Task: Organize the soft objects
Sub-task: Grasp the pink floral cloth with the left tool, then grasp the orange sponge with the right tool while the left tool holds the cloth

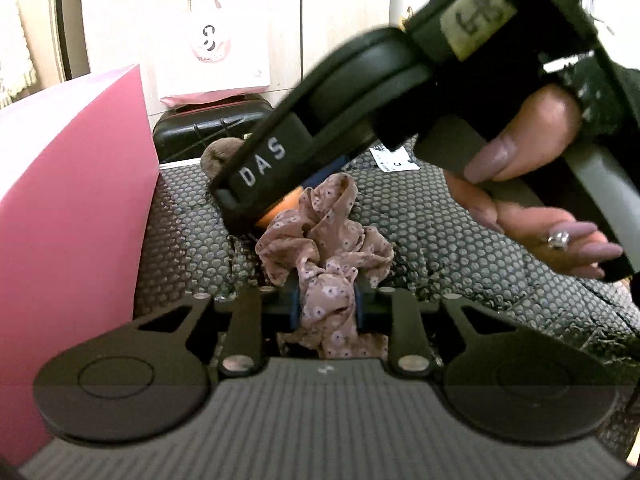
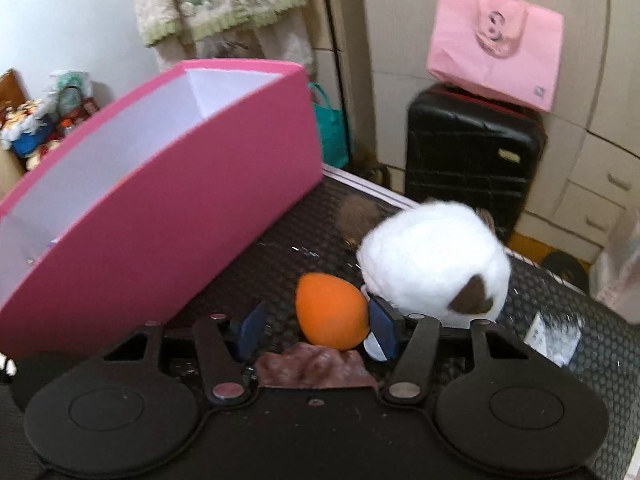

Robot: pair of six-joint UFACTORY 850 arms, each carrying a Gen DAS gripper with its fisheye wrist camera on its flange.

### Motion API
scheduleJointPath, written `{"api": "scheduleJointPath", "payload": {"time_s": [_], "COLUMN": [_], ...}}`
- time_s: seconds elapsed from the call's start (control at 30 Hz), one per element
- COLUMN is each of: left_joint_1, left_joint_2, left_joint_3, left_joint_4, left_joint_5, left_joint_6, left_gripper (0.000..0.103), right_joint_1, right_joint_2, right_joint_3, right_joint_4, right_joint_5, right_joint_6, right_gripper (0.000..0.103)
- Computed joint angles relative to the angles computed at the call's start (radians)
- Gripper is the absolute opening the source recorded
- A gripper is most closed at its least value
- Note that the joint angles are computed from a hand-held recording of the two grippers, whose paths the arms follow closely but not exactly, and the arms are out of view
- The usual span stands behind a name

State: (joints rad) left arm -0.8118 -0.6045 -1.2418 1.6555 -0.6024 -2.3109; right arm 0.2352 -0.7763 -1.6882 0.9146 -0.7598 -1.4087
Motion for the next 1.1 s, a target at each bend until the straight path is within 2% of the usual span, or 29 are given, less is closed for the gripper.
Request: {"api": "scheduleJointPath", "payload": {"time_s": [0.07,0.17,0.2,0.37,0.57,0.67,0.8,0.97,1.1], "left_joint_1": [0.000,-0.001,-0.001,0.000,0.004,-0.007,-0.025,-0.029,-0.037], "left_joint_2": [0.005,0.013,0.018,0.033,0.036,0.074,0.111,0.157,0.190], "left_joint_3": [0.007,0.011,0.018,0.033,0.046,0.096,0.144,0.196,0.226], "left_joint_4": [0.009,0.010,0.015,0.012,0.018,0.124,0.210,0.295,0.284], "left_joint_5": [0.000,0.003,0.006,0.014,0.006,0.016,0.006,0.059,0.069], "left_joint_6": [-0.013,-0.011,-0.018,-0.044,-0.050,-0.167,-0.244,-0.333,-0.321], "left_gripper": [0.022,0.021,0.021,0.021,0.021,0.021,0.021,0.021,0.021], "right_joint_1": [0.003,0.009,0.006,-0.019,-0.047,-0.062,-0.086,-0.110,-0.127], "right_joint_2": [0.003,0.019,0.018,0.018,0.062,0.092,0.136,0.204,0.252], "right_joint_3": [0.010,0.035,0.033,0.034,0.109,0.150,0.217,0.305,0.360], "right_joint_4": [-0.003,-0.007,-0.003,0.032,0.151,0.207,0.286,0.359,0.377], "right_joint_5": [0.023,0.086,0.075,-0.027,-0.070,-0.087,-0.109,-0.083,-0.037], "right_joint_6": [0.008,0.009,0.014,0.021,-0.041,-0.092,-0.146,-0.200,-0.226], "right_gripper": [0.059,0.045,0.044,0.043,0.043,0.043,0.043,0.043,0.043]}}
